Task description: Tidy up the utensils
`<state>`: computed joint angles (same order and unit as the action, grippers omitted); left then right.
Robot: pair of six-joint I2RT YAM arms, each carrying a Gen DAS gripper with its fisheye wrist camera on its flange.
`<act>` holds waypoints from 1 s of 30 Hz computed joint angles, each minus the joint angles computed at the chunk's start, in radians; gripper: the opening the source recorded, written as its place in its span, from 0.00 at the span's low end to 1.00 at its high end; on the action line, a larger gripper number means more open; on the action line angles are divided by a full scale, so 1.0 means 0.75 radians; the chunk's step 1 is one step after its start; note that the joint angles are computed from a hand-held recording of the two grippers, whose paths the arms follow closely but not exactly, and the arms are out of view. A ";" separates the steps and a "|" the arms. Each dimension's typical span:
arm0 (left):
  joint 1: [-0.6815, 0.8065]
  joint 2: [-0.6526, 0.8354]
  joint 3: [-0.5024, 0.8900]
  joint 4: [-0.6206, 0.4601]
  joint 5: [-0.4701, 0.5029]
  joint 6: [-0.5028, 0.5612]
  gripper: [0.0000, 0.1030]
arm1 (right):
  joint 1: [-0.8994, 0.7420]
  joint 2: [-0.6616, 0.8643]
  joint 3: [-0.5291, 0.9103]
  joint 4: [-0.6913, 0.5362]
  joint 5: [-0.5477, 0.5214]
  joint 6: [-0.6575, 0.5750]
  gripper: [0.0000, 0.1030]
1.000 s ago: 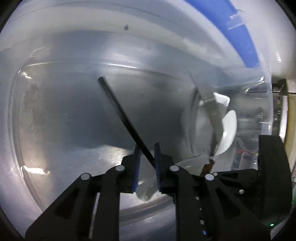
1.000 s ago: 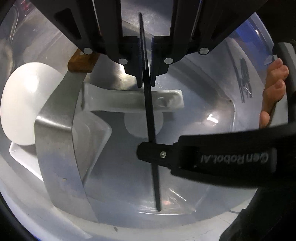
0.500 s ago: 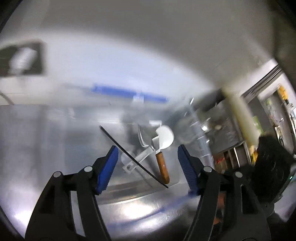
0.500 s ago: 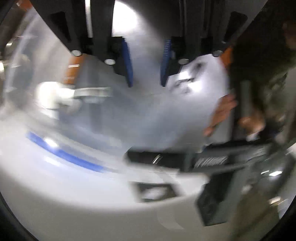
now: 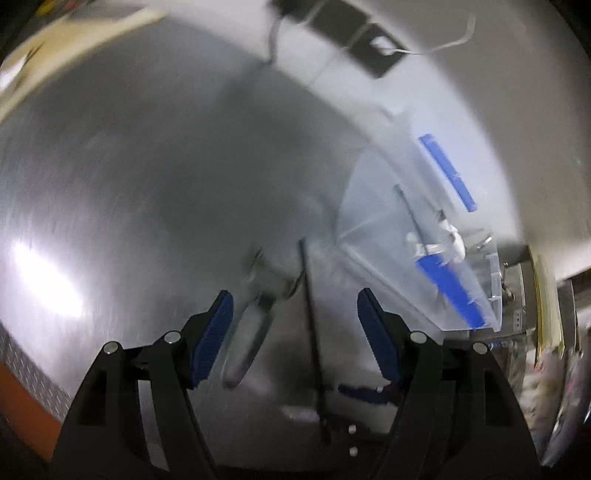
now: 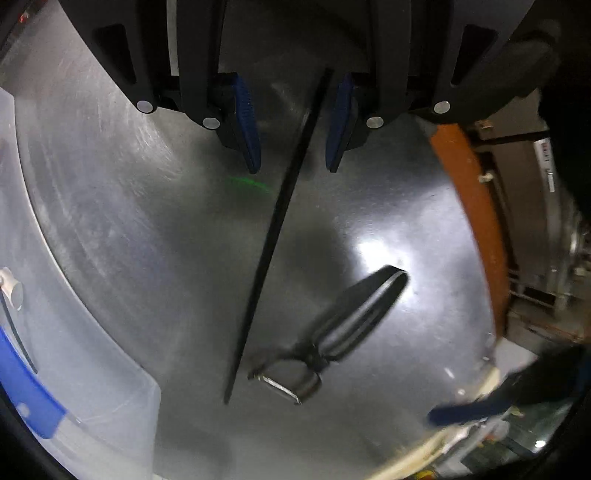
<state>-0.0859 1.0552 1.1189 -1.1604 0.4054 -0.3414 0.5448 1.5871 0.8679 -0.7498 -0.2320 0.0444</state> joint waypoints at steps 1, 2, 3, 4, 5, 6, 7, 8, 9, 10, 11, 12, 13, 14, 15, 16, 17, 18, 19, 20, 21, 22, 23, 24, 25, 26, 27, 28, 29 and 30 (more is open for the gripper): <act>0.019 -0.038 -0.059 0.013 0.031 -0.026 0.65 | 0.025 0.003 0.001 0.017 0.023 0.022 0.37; 0.032 -0.065 -0.091 0.010 0.055 -0.038 0.65 | 0.040 0.001 0.006 0.012 0.040 0.036 0.35; 0.040 -0.093 -0.124 0.005 0.071 -0.042 0.65 | 0.055 0.002 0.011 0.012 0.057 0.050 0.31; 0.029 -0.109 -0.147 0.013 0.067 -0.058 0.65 | 0.067 -0.005 0.007 0.015 0.080 0.054 0.26; 0.004 -0.124 -0.174 0.033 0.062 -0.092 0.65 | 0.090 -0.001 0.000 0.035 0.109 0.069 0.16; -0.004 -0.129 -0.189 0.039 0.085 -0.107 0.65 | 0.085 -0.003 -0.002 0.035 0.114 0.064 0.09; -0.006 -0.134 -0.204 0.041 0.106 -0.109 0.65 | 0.068 -0.009 -0.009 0.036 0.100 0.061 0.09; -0.020 -0.136 -0.215 0.048 0.119 -0.118 0.65 | 0.056 -0.004 -0.008 0.041 0.085 0.065 0.08; -0.042 -0.143 -0.228 0.058 0.118 -0.132 0.65 | 0.029 -0.001 -0.004 0.034 0.069 0.056 0.07; -0.079 -0.137 -0.235 0.071 0.118 -0.148 0.65 | 0.005 -0.004 -0.005 0.031 0.054 0.051 0.07; -0.111 -0.132 -0.245 0.092 0.126 -0.168 0.65 | -0.047 -0.015 -0.012 0.016 0.010 0.034 0.07; -0.148 -0.126 -0.264 0.124 0.138 -0.201 0.65 | -0.111 -0.021 -0.015 -0.008 -0.063 0.010 0.07; -0.178 -0.112 -0.274 0.149 0.153 -0.226 0.65 | -0.167 -0.026 -0.010 -0.035 -0.117 -0.012 0.07; -0.203 -0.094 -0.289 0.176 0.183 -0.246 0.65 | -0.238 -0.035 -0.008 -0.070 -0.188 -0.041 0.07; -0.228 -0.076 -0.311 0.210 0.219 -0.274 0.65 | -0.309 -0.042 -0.004 -0.111 -0.253 -0.073 0.07; -0.246 -0.060 -0.327 0.236 0.250 -0.299 0.65 | -0.377 -0.048 0.003 -0.157 -0.320 -0.109 0.07; -0.270 -0.045 -0.349 0.272 0.278 -0.330 0.65 | -0.434 -0.049 0.011 -0.200 -0.377 -0.146 0.07; -0.308 -0.016 -0.378 0.324 0.315 -0.372 0.65 | -0.479 -0.053 0.014 -0.234 -0.418 -0.177 0.07; -0.339 0.002 -0.400 0.365 0.335 -0.404 0.64 | -0.543 -0.062 0.016 -0.292 -0.476 -0.232 0.07; -0.375 0.019 -0.420 0.411 0.351 -0.439 0.64 | -0.576 -0.069 0.010 -0.318 -0.509 -0.257 0.07; -0.406 0.038 -0.434 0.449 0.366 -0.469 0.64 | -0.596 -0.072 0.001 -0.332 -0.532 -0.275 0.07; -0.443 0.062 -0.446 0.488 0.373 -0.504 0.64 | -0.627 -0.082 -0.008 -0.371 -0.559 -0.317 0.07; -0.485 0.087 -0.448 0.518 0.365 -0.533 0.64 | -0.635 -0.096 -0.024 -0.385 -0.572 -0.325 0.07; -0.521 0.105 -0.445 0.541 0.353 -0.555 0.64 | -0.645 -0.114 -0.041 -0.404 -0.582 -0.341 0.07; -0.545 0.114 -0.445 0.556 0.343 -0.572 0.63 | -0.651 -0.123 -0.058 -0.407 -0.587 -0.353 0.07; -0.568 0.121 -0.440 0.565 0.329 -0.588 0.58 | -0.652 -0.127 -0.069 -0.406 -0.590 -0.355 0.07; -0.593 0.131 -0.434 0.571 0.313 -0.601 0.49 | -0.657 -0.132 -0.086 -0.407 -0.596 -0.365 0.07; -0.620 0.149 -0.428 0.578 0.296 -0.620 0.44 | -0.663 -0.130 -0.081 -0.419 -0.596 -0.373 0.07; -0.639 0.158 -0.427 0.584 0.285 -0.635 0.30 | -0.666 -0.130 -0.086 -0.422 -0.594 -0.375 0.07; -0.666 0.172 -0.424 0.587 0.268 -0.648 0.21 | -0.698 -0.127 -0.085 -0.452 -0.589 -0.420 0.07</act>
<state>-0.5856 1.1838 0.8006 -0.7201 0.6065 -0.8272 0.0209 1.4921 0.8043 -1.0885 -0.6738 -0.2709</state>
